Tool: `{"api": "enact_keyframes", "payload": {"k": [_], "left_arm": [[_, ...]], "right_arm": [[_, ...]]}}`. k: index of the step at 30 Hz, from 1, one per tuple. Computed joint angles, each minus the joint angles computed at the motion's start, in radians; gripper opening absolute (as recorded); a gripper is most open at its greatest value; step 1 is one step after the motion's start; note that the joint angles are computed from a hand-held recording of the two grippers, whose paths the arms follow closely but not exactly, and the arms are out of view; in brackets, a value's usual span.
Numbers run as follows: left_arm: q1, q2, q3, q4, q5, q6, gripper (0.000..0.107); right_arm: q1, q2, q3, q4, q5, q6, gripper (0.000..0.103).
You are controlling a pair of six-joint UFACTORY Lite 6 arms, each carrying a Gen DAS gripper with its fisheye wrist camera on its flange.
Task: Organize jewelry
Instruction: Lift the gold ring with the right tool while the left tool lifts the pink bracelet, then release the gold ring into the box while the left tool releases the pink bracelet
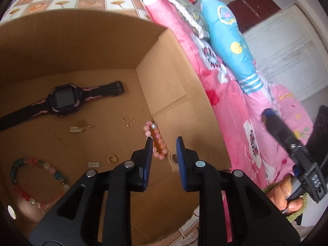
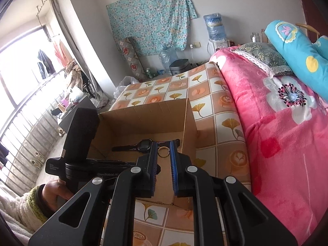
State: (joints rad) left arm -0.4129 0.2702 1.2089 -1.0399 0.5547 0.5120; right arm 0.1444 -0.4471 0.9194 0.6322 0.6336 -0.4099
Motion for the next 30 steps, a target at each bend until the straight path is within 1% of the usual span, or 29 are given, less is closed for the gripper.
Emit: {"api": "enact_keyframes", "payload": {"k": [2,4,5,6,8,9,11,12,13,15,16,19,24,28,30], "left_arm": [[0.028,-0.111,-0.080,-0.006,-0.029,0.022,0.028],[0.052,-0.230,-0.151,0.057,-0.070,-0.024,0.036],[0.065,-0.279,-0.178,0.084,-0.080,-0.042,0.038],[0.087,-0.367,-0.236,0.125,-0.092,-0.070,0.040],[0.130,-0.508,-0.317,0.230,-0.096,-0.150,0.047],[0.151,-0.574,-0.354,0.292,-0.094,-0.196,0.052],[0.178,-0.685,-0.409,0.444,-0.094,-0.321,0.057],[0.196,-0.725,-0.428,0.494,-0.083,-0.353,0.061],[0.219,-0.773,-0.451,0.544,-0.065,-0.384,0.063],[0.275,-0.849,-0.489,0.589,-0.027,-0.397,0.066],[0.302,-0.880,-0.506,0.602,-0.010,-0.394,0.069],[0.374,-0.949,-0.553,0.625,0.024,-0.379,0.071],[0.507,-1.007,-0.604,0.524,0.088,-0.239,0.074],[0.508,-1.013,-0.619,0.538,0.077,-0.247,0.075],[0.503,-1.012,-0.628,0.532,0.070,-0.244,0.076]], "right_arm": [[0.006,0.089,0.063,0.026,0.041,-0.031,0.013],[0.028,0.206,0.147,0.030,0.085,-0.035,0.013],[0.041,0.267,0.189,0.024,0.109,-0.033,0.013],[0.058,0.339,0.242,0.013,0.133,-0.024,0.013],[0.100,0.466,0.347,-0.053,0.168,0.031,0.013],[0.120,0.531,0.404,-0.082,0.191,0.051,0.013],[0.158,0.634,0.502,-0.154,0.230,0.118,0.013],[0.180,0.681,0.550,-0.197,0.247,0.150,0.013],[0.204,0.720,0.593,-0.238,0.260,0.179,0.013],[0.244,0.782,0.662,-0.317,0.285,0.234,0.013],[0.260,0.812,0.696,-0.342,0.300,0.249,0.013],[0.288,0.886,0.770,-0.401,0.332,0.293,0.013],[0.307,0.934,0.806,-0.426,0.330,0.342,0.013],[0.304,0.915,0.783,-0.419,0.309,0.357,0.013],[0.299,0.874,0.746,-0.403,0.286,0.355,0.013]]}}
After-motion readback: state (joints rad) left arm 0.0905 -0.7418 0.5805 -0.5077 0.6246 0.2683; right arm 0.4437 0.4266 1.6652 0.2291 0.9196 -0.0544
